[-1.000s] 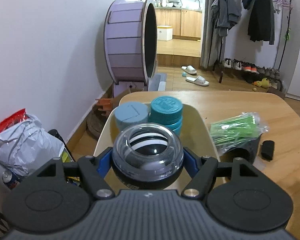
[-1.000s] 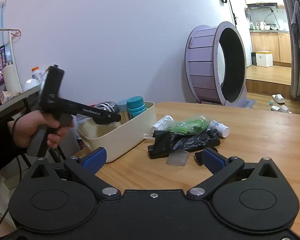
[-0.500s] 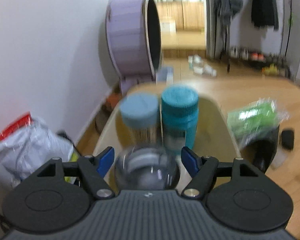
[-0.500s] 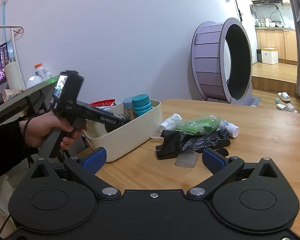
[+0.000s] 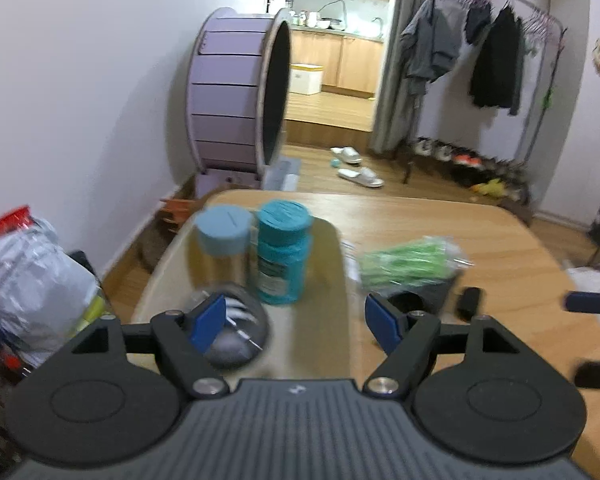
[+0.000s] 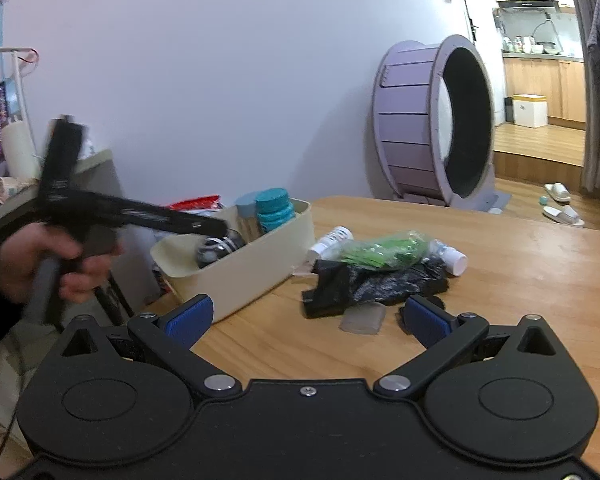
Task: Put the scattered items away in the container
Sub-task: 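Lower the wrist ball into the cream basket and open the left gripper, then move the right gripper to the small black cloth piece and close on it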
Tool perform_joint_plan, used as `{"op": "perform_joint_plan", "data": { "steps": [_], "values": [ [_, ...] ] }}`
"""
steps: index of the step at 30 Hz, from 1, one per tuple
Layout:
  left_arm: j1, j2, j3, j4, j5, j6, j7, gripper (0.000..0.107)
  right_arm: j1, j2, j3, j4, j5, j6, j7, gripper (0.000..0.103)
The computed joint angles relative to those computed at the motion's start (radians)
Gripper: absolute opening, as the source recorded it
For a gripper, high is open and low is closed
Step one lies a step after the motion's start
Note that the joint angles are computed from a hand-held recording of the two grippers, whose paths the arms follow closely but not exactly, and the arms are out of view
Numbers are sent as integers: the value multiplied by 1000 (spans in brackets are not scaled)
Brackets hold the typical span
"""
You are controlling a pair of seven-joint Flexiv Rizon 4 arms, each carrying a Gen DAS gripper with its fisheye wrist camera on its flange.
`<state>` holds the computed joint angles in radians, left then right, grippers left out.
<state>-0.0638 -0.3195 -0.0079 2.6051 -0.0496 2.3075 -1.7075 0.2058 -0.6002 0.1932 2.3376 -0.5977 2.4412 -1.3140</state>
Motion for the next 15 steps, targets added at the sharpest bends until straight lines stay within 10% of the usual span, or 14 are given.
{"op": "perform_joint_plan", "data": {
  "steps": [15],
  "values": [
    [52, -29, -50, 15, 193, 78, -96, 76, 81, -59, -48, -90, 181, -84, -113, 101]
  ]
}}
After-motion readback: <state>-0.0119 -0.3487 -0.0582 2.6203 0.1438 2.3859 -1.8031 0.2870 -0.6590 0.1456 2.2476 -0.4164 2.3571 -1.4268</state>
